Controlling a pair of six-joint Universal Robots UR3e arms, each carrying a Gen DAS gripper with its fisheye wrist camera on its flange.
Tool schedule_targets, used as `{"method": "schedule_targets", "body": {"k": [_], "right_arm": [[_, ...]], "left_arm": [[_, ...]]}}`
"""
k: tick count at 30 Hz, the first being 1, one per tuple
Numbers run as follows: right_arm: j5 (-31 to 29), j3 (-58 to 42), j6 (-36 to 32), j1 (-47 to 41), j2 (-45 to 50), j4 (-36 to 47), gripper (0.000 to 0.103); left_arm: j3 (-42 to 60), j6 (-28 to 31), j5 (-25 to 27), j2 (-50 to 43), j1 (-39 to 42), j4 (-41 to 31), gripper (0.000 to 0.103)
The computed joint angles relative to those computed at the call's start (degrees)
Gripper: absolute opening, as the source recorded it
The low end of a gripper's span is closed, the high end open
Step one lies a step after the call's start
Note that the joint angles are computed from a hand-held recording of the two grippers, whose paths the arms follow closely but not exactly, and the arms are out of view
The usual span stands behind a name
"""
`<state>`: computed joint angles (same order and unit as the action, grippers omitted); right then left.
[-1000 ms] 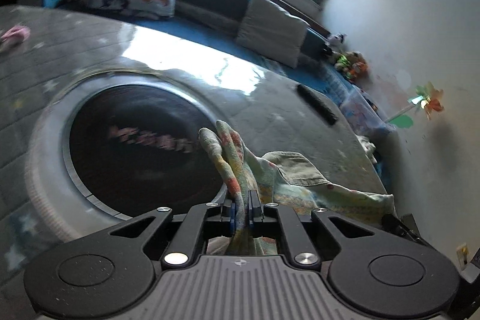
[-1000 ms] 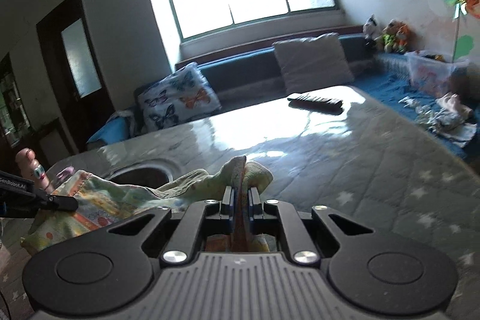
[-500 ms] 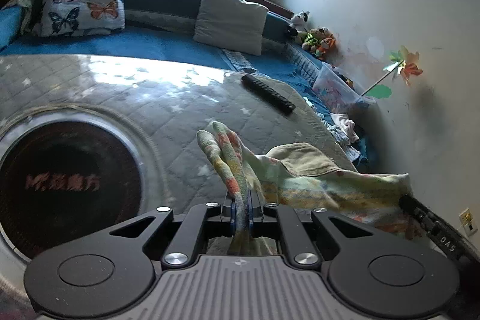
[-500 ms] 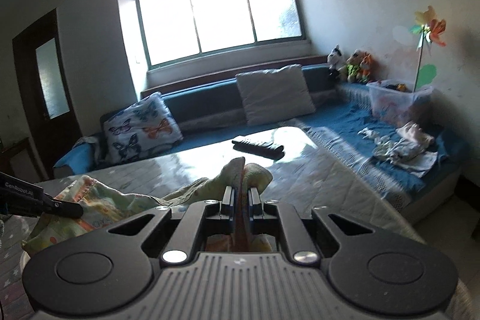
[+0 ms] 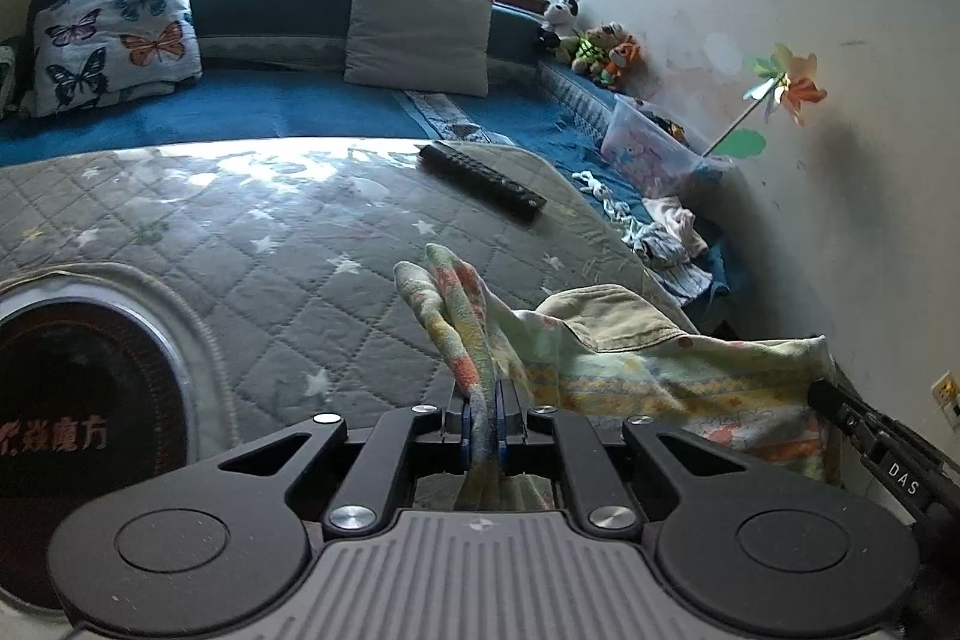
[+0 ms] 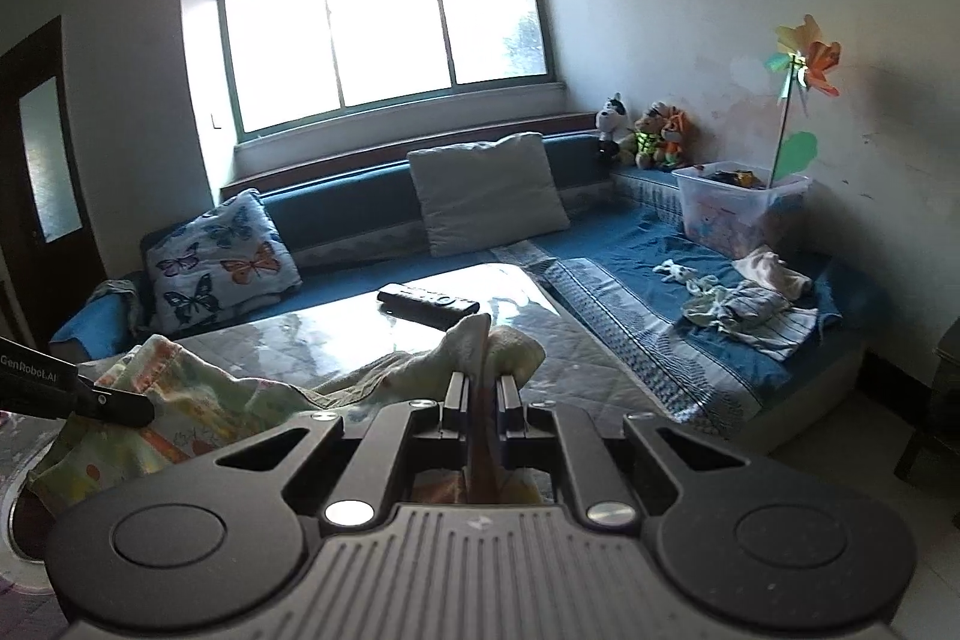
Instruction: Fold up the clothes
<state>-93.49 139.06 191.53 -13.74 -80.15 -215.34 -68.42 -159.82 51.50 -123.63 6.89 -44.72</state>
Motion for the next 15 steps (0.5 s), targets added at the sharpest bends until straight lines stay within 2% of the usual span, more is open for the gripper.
{"method": "schedule_targets", "body": {"k": [15], "right_arm": [[1.63,3.48,1.19,-4.43,6.58,-5.18,0.008]], "left_arm": [[3.2,0.65,5.53,-5.52,-4.35,-0.51,0.008]]}}
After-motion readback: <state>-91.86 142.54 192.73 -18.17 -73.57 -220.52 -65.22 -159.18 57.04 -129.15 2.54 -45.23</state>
